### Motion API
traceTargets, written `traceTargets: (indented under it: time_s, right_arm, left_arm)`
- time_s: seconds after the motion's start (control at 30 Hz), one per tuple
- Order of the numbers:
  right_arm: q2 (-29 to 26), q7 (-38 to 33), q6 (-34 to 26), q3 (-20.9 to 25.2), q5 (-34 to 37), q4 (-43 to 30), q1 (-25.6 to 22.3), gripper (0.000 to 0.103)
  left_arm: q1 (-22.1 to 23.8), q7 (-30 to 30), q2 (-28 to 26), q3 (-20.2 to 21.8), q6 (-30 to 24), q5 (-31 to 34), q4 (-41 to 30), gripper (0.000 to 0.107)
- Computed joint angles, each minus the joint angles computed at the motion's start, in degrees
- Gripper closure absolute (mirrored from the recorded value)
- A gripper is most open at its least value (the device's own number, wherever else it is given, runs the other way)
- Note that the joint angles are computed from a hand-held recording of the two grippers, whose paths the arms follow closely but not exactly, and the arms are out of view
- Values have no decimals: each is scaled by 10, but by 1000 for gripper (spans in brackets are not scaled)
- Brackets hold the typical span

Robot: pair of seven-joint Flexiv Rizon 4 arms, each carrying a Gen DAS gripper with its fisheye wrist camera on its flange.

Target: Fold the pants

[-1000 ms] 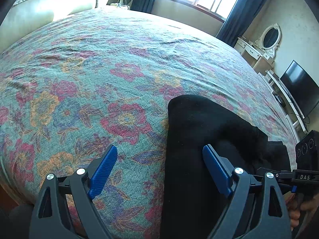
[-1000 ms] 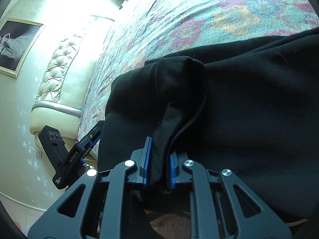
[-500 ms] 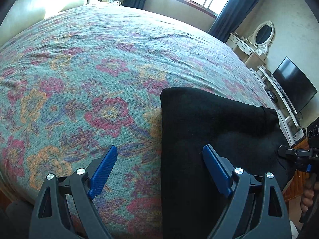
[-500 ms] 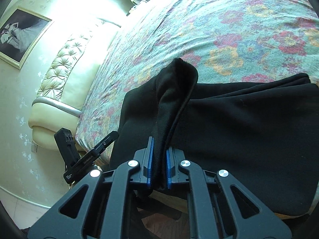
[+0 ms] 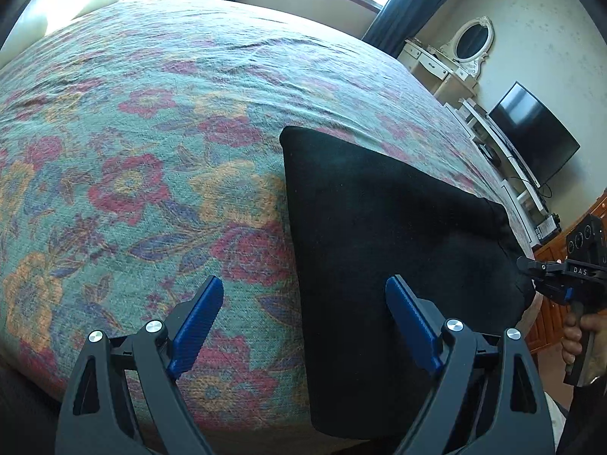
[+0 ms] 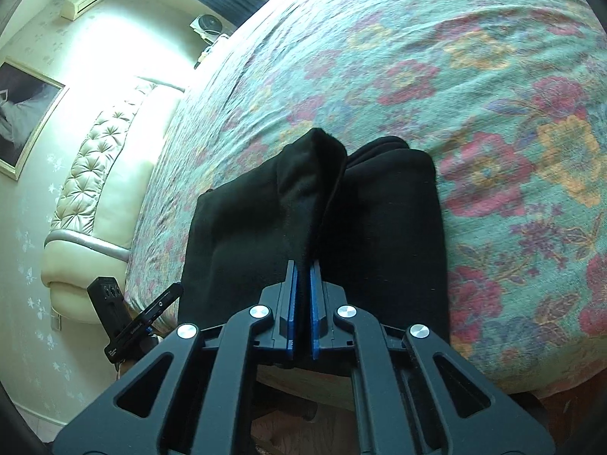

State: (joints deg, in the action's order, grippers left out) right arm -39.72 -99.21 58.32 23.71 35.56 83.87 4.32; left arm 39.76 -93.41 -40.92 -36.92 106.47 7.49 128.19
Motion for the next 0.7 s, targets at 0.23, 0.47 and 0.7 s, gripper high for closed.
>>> traceTargets:
  time_s: [0.23,0.47,0.7]
  right_arm:
    - [-27,-11,-41,23,61,-32,-35,82]
    - [-72,-44,-94,41,108,-82,-58,40]
    - [-68,-52,-96,16,82,-85,-12,92]
  left_arm:
    - [2,8,-10,-8,-4,3,-7,21]
    - [18,6,-25,-19,-5,0,-5,21]
    - [20,3,-27,-19,-4,0,-5,21]
